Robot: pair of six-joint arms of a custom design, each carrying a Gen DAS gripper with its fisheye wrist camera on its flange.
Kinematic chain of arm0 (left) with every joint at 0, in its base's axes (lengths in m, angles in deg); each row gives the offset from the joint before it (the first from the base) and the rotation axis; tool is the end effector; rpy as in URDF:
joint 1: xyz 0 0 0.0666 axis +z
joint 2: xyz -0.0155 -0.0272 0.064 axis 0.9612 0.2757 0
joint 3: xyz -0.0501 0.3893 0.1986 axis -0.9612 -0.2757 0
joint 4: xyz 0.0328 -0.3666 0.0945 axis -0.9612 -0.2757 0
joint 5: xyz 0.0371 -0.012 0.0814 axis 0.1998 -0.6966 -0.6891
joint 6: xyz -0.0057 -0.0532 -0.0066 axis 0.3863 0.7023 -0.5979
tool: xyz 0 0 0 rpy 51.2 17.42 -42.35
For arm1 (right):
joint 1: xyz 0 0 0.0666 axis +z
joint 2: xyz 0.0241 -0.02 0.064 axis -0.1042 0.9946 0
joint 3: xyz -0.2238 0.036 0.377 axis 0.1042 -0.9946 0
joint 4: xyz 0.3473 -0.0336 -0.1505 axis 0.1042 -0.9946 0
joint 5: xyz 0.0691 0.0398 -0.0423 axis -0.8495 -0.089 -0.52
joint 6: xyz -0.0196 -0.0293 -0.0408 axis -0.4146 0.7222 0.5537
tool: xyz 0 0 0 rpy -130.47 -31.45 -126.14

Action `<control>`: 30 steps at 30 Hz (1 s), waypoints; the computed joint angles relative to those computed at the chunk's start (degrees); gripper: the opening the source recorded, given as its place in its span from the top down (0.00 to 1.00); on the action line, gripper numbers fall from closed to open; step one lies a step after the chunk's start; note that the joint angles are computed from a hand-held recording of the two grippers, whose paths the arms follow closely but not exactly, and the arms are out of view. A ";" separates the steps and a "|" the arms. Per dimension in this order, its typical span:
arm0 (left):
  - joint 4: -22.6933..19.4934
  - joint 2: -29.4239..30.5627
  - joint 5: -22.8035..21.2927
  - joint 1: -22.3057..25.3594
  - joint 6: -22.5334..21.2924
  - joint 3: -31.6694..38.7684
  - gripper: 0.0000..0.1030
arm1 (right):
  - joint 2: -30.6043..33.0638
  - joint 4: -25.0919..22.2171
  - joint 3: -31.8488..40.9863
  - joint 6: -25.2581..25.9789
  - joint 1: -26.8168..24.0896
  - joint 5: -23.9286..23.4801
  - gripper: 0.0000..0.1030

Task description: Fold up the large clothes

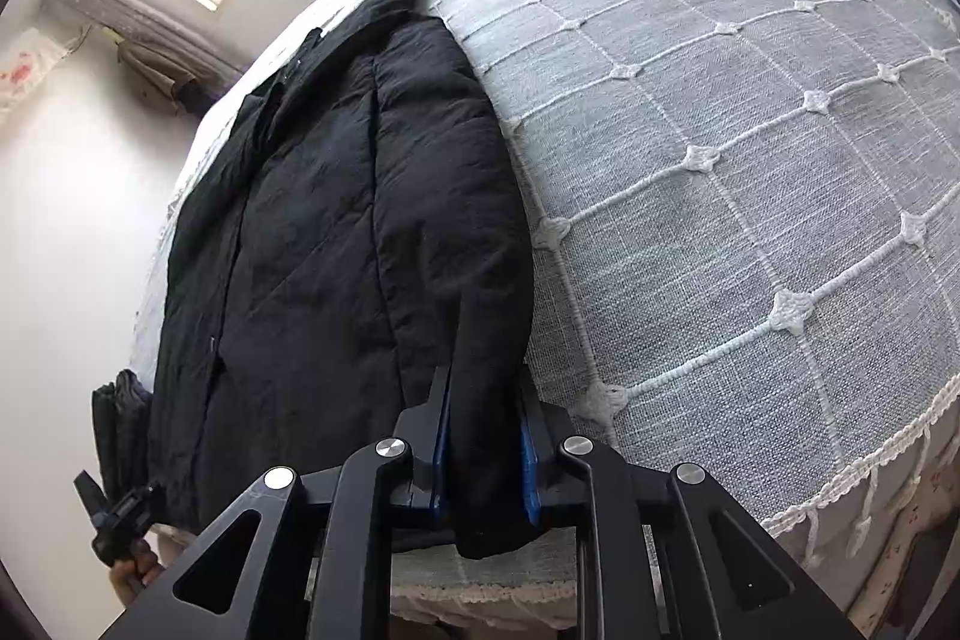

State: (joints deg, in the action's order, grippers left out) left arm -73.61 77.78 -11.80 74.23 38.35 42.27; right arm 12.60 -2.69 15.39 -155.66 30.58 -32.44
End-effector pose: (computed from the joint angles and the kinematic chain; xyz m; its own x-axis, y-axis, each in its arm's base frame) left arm 0.5319 -0.0120 0.3239 -0.8913 -0.0197 -0.4530 0.1571 0.9237 -0.3494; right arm 0.2439 0.1673 0.3202 -0.5762 0.7372 -0.3529 0.5799 0.6730 0.4591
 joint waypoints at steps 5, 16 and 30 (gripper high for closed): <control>0.96 -0.68 -0.89 -0.88 -1.44 -0.88 0.79 | 2.63 -1.99 1.88 3.02 -0.37 -2.00 0.81; 2.08 -1.61 0.37 -0.78 -2.05 -1.14 0.92 | 2.68 -1.77 1.60 2.03 -0.97 -1.58 0.84; 4.68 -7.70 1.93 0.99 -3.64 -3.16 0.95 | -3.81 -2.29 1.91 -4.94 8.68 11.09 0.95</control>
State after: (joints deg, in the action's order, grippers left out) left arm -68.93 70.08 -9.88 75.22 34.71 39.11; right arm 8.78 -4.98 17.30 -160.60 39.27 -21.35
